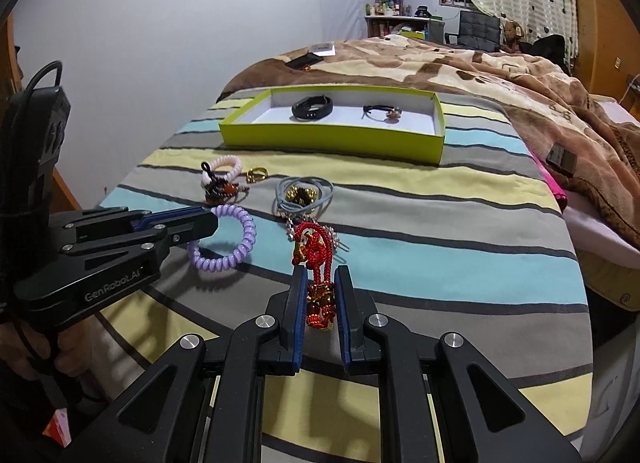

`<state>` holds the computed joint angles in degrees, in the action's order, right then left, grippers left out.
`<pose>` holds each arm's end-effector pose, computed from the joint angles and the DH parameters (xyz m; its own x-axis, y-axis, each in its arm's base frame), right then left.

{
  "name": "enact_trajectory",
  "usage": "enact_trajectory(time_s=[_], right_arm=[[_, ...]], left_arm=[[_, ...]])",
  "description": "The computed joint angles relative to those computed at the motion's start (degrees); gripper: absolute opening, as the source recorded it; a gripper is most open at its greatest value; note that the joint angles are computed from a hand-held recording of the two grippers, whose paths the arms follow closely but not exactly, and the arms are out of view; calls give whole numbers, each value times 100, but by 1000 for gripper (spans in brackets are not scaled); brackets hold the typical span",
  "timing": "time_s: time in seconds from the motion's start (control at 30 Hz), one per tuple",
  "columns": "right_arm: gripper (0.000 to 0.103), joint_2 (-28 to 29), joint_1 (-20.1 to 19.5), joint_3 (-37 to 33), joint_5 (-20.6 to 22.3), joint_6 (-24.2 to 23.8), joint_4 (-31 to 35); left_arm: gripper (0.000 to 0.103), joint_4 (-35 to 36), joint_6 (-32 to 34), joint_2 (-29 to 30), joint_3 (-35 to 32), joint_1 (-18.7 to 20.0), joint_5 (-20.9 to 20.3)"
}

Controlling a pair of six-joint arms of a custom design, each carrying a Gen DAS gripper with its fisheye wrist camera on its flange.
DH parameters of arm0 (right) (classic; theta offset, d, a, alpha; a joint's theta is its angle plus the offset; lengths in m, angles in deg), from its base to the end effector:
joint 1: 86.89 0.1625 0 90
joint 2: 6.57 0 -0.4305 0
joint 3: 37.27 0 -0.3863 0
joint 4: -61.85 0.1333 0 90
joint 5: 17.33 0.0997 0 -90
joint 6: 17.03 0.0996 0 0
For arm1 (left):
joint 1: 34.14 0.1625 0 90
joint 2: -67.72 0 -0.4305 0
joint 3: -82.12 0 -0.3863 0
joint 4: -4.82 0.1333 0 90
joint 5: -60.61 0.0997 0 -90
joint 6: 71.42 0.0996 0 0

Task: Organize jewelry
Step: 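Carry the purple coil and red tassel over the lime-green box with both tools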

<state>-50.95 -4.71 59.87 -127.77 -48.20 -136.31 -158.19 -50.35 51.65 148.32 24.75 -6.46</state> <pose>0.0058 -0.6820 0.1851 -0.8008 0.0616 0.5957 -0.3941 0.6947 -0.6017 -0.2602 -0.7643 -0.0606 -0.6377 0.6066 -0.4747 0.7558 0.6116 -0.2338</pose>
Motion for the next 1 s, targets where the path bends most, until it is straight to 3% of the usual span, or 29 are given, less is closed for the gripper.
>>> enact_trajectory(time_s=[0.17,0.5,0.73,1.0], right_arm=[[14,-26,21,-19,26,43,-36],[14,-26,55,-358,39,6,92],[14,40,47,-800,63,-10,371],[14,271,52,-1609,7,-74,844]], left_arm=[[10,-93,-15,-101,57,-2,-195],[10,18,72,34,-365,-16,-172],[10,292,233,384,-1159,-13,-49],[10,839,411,1028,-2615,17,74]])
